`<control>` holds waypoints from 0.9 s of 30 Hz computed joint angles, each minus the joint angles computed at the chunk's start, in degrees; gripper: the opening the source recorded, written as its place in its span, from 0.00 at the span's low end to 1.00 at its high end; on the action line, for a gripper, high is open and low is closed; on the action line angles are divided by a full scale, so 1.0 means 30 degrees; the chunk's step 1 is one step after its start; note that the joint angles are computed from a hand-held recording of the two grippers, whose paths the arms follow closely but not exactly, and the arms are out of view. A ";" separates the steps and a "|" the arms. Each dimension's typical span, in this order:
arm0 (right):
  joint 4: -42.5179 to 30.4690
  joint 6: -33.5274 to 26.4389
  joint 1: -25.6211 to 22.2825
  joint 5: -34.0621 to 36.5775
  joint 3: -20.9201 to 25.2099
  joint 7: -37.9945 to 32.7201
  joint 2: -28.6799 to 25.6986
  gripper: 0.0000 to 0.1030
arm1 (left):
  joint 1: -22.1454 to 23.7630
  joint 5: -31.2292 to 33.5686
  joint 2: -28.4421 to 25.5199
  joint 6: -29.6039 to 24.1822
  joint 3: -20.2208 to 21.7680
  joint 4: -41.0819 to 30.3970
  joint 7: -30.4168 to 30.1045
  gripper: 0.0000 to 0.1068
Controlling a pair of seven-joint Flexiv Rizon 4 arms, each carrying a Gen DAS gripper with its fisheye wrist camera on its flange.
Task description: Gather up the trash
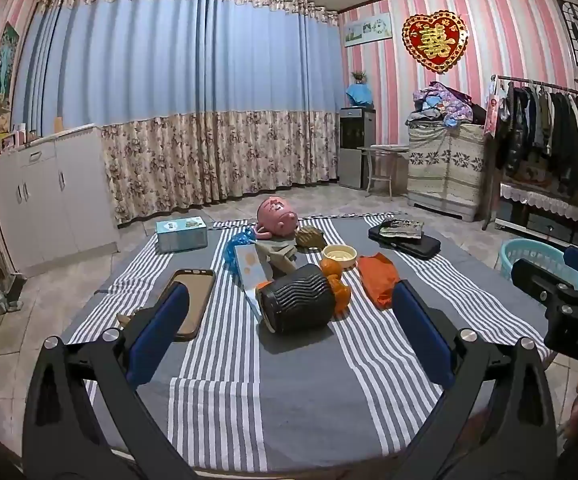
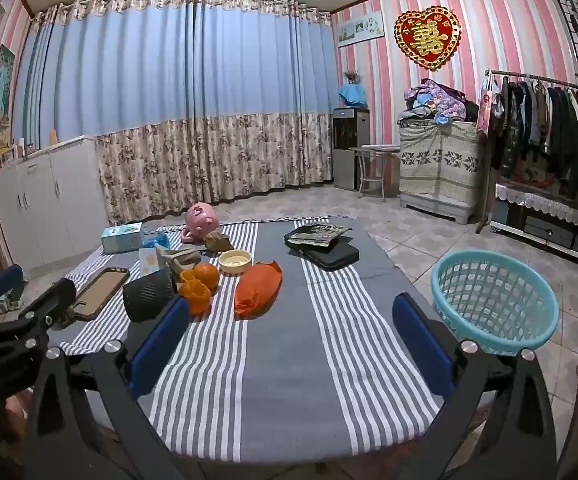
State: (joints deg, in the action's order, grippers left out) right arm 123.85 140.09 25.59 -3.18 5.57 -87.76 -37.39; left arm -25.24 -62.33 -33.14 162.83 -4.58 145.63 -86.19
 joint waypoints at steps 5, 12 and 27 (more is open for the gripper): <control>-0.0002 0.0109 -0.0026 -0.0024 0.0016 -0.0046 -0.0020 0.96 | 0.0164 0.0492 0.0193 0.0064 0.0167 0.0330 -0.0256 0.92; -0.0215 0.0049 0.0104 0.0081 -0.0043 -0.0200 -0.0351 0.96 | 0.0256 0.0650 0.0215 0.0295 0.0305 0.0442 -0.0291 0.92; 0.0280 -0.0084 -0.0167 0.0003 0.0066 -0.0028 0.0410 0.96 | 0.0262 0.0353 0.0314 0.0284 0.0195 0.0454 -0.0072 0.92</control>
State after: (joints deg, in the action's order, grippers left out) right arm 124.69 139.84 25.09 -3.17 5.76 -87.84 -36.16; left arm -24.46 -61.27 -32.20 163.68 -3.99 146.99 -86.41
